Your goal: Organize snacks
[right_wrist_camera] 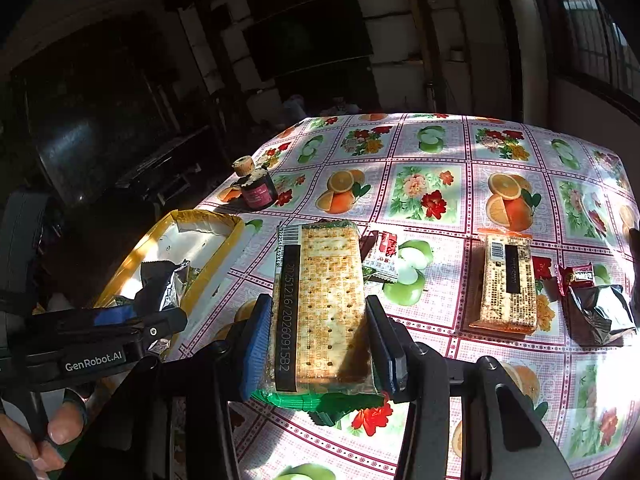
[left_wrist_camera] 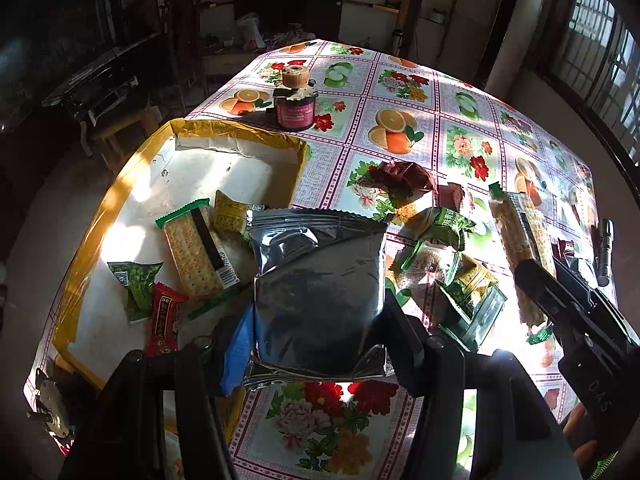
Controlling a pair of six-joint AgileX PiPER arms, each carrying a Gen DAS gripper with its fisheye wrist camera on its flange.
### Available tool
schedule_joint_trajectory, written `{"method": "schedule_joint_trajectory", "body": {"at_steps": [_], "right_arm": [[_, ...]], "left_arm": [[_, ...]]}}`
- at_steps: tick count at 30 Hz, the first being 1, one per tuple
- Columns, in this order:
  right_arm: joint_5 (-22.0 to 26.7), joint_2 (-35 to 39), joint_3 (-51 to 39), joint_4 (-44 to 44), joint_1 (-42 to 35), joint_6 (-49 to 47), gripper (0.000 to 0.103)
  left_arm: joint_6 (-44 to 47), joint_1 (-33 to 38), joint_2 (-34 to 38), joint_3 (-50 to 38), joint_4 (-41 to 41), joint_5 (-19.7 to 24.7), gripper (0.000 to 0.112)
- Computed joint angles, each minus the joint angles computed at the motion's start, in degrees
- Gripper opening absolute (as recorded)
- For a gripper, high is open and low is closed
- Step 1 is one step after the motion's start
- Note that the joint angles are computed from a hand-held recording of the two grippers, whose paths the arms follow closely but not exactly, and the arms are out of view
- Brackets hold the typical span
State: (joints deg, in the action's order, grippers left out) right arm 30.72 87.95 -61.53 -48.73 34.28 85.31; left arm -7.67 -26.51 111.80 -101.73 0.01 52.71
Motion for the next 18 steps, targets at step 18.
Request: {"method": "schedule_joint_trajectory", "body": {"at_steps": [18], "right_arm": [[1.9,10.5,-15.2,5.8,5.7,-9.2,0.050]], "left_arm": [[-0.7,7.6,-11.1,13.4,4.4,-7.8,0.058]]}}
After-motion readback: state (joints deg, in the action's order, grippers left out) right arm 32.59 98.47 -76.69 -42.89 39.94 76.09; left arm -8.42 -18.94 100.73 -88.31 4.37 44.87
